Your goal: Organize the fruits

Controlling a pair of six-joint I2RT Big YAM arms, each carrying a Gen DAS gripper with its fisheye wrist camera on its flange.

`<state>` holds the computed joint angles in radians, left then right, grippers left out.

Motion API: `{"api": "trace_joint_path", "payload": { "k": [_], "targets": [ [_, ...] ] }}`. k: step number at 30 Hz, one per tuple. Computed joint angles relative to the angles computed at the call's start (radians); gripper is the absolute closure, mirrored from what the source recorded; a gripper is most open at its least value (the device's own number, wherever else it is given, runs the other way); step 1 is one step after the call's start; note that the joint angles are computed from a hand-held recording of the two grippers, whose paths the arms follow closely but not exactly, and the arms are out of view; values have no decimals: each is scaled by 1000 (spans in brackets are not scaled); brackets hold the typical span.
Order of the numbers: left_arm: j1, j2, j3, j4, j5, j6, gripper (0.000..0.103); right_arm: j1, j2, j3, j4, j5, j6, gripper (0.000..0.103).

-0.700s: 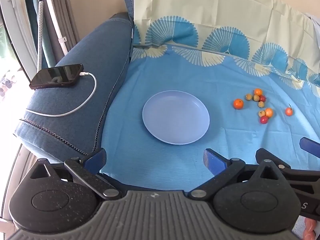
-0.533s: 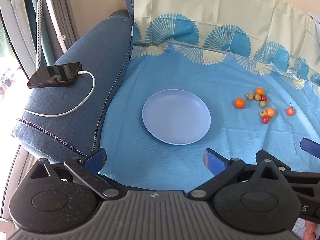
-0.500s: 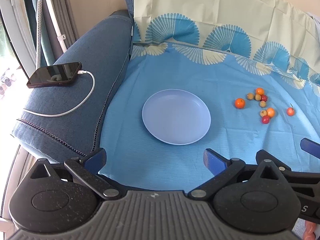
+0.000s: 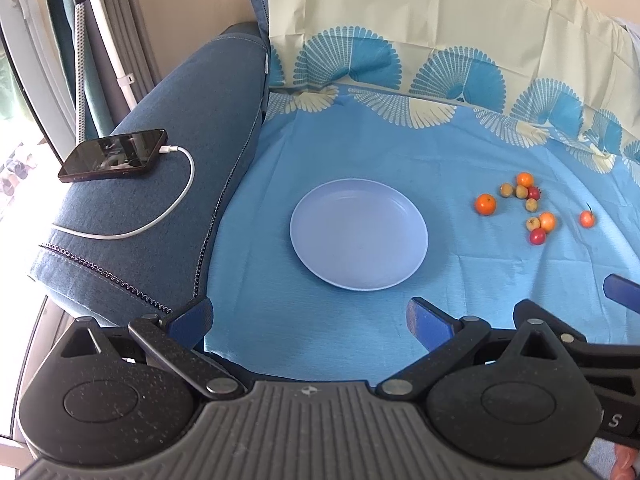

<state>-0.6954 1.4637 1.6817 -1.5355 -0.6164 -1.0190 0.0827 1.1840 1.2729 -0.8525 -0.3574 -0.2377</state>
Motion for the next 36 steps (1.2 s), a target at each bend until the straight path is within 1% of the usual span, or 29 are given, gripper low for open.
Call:
{"api": "trace_joint_path", "payload": {
  "k": [1, 3, 7, 9, 11, 13, 14, 16, 17, 19, 20, 24, 26, 32, 36],
  "targets": [
    [0, 1, 1, 1, 0, -5, 0, 1, -7, -12, 19, 2, -6, 0],
    [0, 2, 2, -3, 3, -5, 0, 1, -7, -11, 23, 1, -16, 0],
    [1, 5, 4, -15, -3, -2, 0, -1, -8, -13, 40, -19, -2, 0],
    [5, 4, 2, -12, 0, 3, 0, 1, -9, -19, 64, -19, -2, 0],
    [9, 5, 3, -10, 3, 5, 0, 7, 0, -7, 49, 3, -16, 0],
    [11, 6, 3, -10, 4, 7, 0, 8, 1, -7, 54, 8, -17, 0],
    [13, 7, 3, -9, 6, 9, 0, 10, 8, 4, 33, 17, -25, 0],
    [17, 11, 5, -7, 13, 12, 0, 10, 15, 10, 27, 22, -30, 0],
    [20, 12, 4, -7, 16, 13, 0, 15, 23, 21, 6, 36, -33, 0],
    [22, 12, 2, -6, 19, 18, 0, 16, 26, 22, 11, 37, -30, 0],
    [23, 13, 2, -8, 19, 18, 0, 14, 27, 20, 11, 25, -17, 0],
    [20, 13, 5, -14, 14, 11, 0, 13, 35, 31, 1, 19, -16, 0],
    [16, 14, 7, -18, 13, 4, 0, 11, 33, 26, 7, -2, -2, 0],
    [8, 23, 26, -26, 7, 7, 0, -1, 25, 17, 19, -9, 8, 0],
    [10, 54, 63, -24, 21, 23, 0, -22, 27, 18, 22, -14, 6, 0]
  ]
}}
